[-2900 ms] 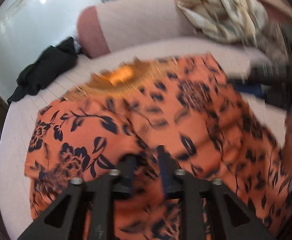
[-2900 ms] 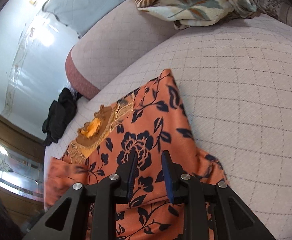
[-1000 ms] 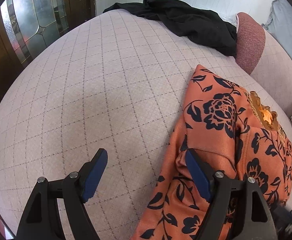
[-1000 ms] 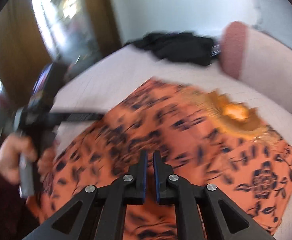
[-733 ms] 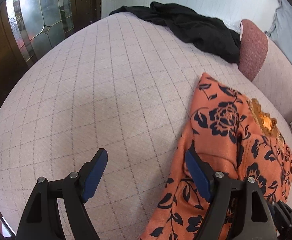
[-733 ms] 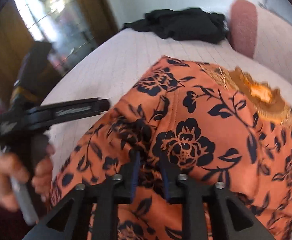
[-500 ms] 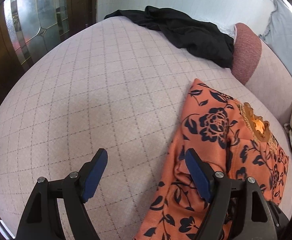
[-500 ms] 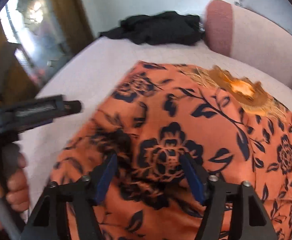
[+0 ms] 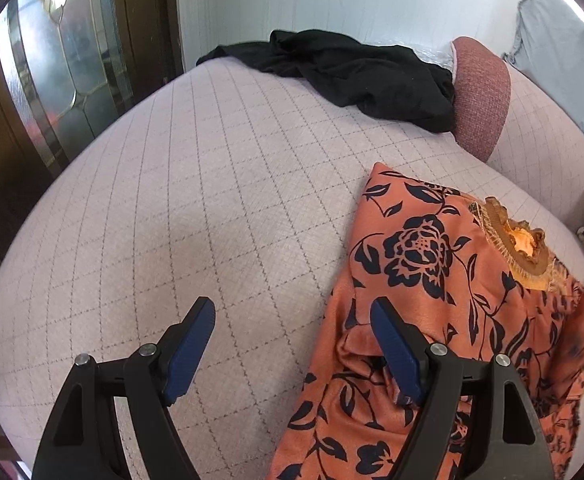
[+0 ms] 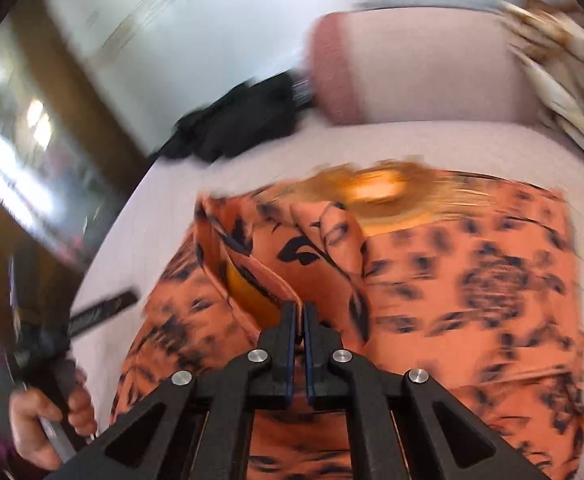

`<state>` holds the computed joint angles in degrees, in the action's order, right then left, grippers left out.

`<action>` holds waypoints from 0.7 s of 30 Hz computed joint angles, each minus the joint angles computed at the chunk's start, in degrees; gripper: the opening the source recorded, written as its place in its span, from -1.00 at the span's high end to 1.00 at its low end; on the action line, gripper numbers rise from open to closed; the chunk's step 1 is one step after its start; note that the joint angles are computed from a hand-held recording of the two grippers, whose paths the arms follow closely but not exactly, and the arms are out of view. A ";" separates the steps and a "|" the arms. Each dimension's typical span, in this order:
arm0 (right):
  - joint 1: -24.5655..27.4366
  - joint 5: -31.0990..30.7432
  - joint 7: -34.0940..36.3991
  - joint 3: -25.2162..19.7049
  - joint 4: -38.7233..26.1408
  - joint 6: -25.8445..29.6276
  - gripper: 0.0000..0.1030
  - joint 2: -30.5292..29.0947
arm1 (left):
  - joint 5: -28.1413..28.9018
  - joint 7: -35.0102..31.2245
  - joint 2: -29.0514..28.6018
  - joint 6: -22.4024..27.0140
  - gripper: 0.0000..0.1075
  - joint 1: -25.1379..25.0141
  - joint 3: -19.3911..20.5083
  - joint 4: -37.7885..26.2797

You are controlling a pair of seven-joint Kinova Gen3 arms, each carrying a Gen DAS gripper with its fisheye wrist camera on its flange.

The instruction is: Fold small clothes

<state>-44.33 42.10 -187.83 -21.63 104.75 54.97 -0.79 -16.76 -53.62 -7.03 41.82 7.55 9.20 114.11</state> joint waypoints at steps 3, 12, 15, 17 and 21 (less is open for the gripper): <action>5.85 0.14 -6.66 -2.83 6.93 -0.46 0.94 -6.64 | -5.45 5.22 0.11 -0.71 -0.49 0.33 2.77 0.51; 5.51 -6.74 -14.77 13.90 25.11 -18.85 0.84 -21.86 | -17.72 16.92 3.01 2.96 -0.49 4.79 5.00 0.13; 8.18 -8.73 -10.38 15.48 26.76 -24.72 0.83 -23.76 | -18.53 17.90 2.96 3.48 -0.49 5.92 4.08 0.32; 8.20 -12.05 -5.72 16.51 26.05 -25.47 0.83 -23.65 | -18.42 18.00 2.73 3.26 -0.49 6.14 3.50 0.51; 11.72 -18.42 0.87 16.13 27.17 -29.34 0.83 -24.77 | -18.90 18.14 2.28 3.22 -0.49 6.38 3.34 0.87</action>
<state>-32.62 23.68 -186.96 -5.50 131.93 25.62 -25.57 -35.66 -35.47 -4.75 45.04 13.93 12.54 114.98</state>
